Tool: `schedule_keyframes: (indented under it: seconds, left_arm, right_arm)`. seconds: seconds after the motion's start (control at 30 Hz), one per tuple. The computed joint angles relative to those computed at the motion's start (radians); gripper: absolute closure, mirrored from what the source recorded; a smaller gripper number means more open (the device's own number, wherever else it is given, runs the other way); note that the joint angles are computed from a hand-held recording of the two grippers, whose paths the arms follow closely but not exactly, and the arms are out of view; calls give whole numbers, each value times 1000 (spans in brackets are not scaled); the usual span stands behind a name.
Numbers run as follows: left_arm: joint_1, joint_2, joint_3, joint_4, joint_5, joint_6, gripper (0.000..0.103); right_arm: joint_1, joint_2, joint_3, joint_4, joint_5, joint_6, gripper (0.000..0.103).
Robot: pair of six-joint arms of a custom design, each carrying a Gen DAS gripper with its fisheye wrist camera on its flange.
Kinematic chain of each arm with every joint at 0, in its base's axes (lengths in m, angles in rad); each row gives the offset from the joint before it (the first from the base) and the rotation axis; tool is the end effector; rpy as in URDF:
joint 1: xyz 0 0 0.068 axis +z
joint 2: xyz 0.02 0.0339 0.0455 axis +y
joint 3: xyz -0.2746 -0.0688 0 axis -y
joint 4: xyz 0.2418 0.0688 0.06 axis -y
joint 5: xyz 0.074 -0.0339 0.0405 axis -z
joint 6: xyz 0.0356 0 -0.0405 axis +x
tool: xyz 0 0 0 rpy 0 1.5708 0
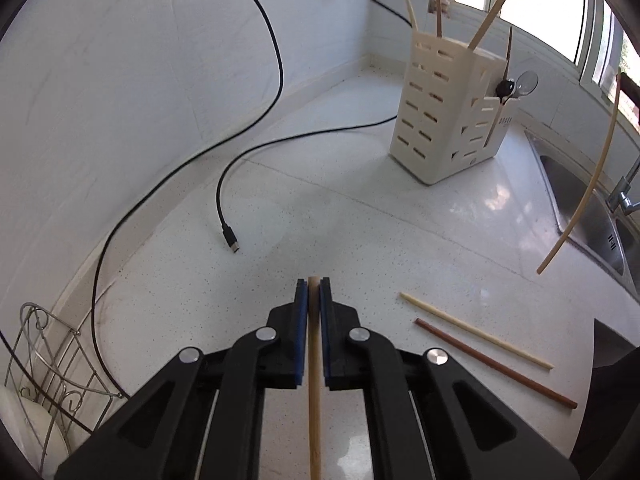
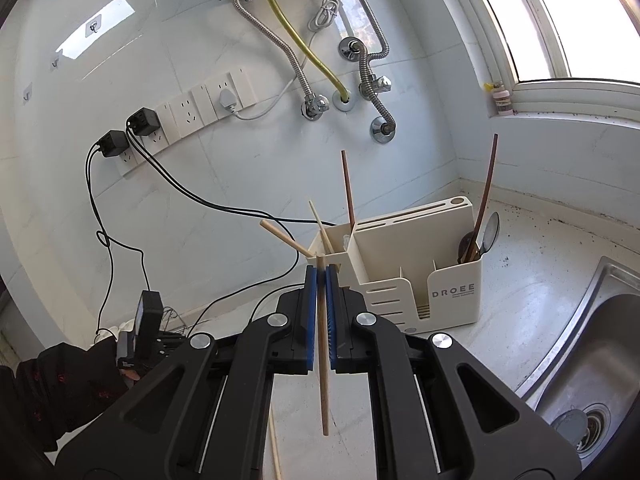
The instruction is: Organize utensils
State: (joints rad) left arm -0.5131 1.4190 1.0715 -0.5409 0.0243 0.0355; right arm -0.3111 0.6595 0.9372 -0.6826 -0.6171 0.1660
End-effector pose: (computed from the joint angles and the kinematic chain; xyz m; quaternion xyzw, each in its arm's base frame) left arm 0.2569 -0.1457 0.2740 0.2592 0.9060 -0.0903 0.3224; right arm 0.1146 -0.0152 0.3652 0.0255 0.8124 0.2148 0.5415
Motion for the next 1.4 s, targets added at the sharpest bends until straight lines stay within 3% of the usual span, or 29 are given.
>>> schedule_keyframes:
  seconds: [0.53, 0.73, 1.03, 1.27, 1.4]
  left_arm:
    - [-188, -391, 0, -80, -184, -182, 97]
    - [-303, -440, 69, -85, -283, -224, 97]
    - [-478, -271, 221, 90, -435, -197, 97]
    - [-478, -30, 473, 210, -387, -160, 97]
    - [-474, 111, 633, 273, -425, -158, 97]
  right_arm:
    - [-52, 3, 58, -12, -130, -22, 99]
    - [-79, 28, 90, -9, -170, -39, 99]
    - [-216, 117, 198, -21, -215, -143, 99]
    - [-266, 233, 336, 39, -195, -170, 99]
    - [-276, 306, 411, 96, -174, -159, 99]
